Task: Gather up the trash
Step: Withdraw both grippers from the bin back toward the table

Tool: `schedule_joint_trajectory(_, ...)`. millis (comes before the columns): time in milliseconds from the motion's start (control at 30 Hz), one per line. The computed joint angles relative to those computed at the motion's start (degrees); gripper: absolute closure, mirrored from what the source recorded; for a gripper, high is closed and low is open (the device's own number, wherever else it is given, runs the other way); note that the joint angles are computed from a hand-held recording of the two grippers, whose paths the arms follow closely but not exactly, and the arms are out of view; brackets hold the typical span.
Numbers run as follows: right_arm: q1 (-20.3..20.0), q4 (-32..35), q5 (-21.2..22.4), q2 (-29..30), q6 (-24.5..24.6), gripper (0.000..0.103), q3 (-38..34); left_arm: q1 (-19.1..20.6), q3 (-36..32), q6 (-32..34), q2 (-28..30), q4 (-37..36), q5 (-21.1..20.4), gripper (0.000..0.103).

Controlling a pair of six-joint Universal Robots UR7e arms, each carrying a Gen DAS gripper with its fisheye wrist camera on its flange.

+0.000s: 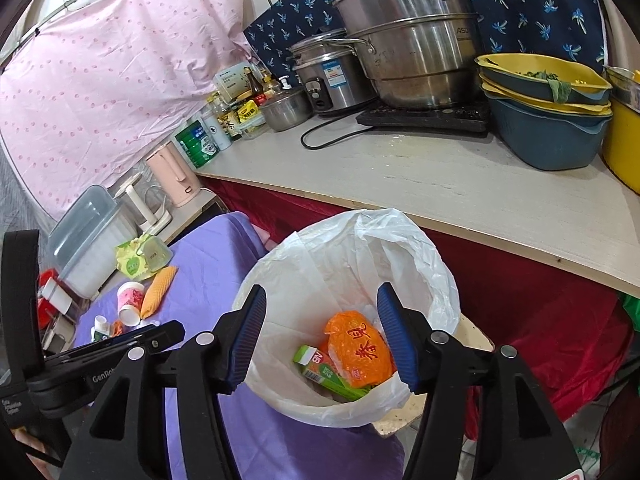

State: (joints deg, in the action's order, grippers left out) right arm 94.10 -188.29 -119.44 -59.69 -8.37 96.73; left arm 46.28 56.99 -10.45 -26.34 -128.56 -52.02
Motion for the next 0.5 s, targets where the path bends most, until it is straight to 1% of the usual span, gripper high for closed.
schedule_joint_trajectory(100, 0.9, 0.13, 0.19, 0.43, -0.36, 0.046, -0.52, 0.11, 1.12, -0.47, -1.22, -1.01, 0.84, 0.064)
schedule_joint_trajectory(167, 1.51, 0.27, 0.37, 0.77, -0.56, 0.046, -0.9, 0.19, 1.94, -0.59, -2.02, -1.75, 1.55, 0.061)
schedule_joint_trajectory(200, 1.88, 0.4, 0.44, 0.98, -0.7, 0.046, -1.13, 0.25, 2.82, -0.73, -2.76, -2.58, 2.13, 0.057)
schedule_joint_trajectory(400, 4.28, 2.41, 1.13, 3.6, -1.94, 0.045, -4.05, 1.04, 6.16, -1.93, -6.16, -4.45, 4.25, 0.057)
schedule_joint_trajectory(467, 5.1, 3.4, 1.47, 4.77, -2.08, 0.045, -5.28, 1.44, 7.22, -2.61, -7.34, -4.82, 4.87, 0.055)
schedule_joint_trajectory(500, 5.49, 3.91, 1.69, 5.4, -2.12, 0.045, -5.95, 1.71, 7.93, -2.94, -8.13, -5.18, 5.33, 0.053)
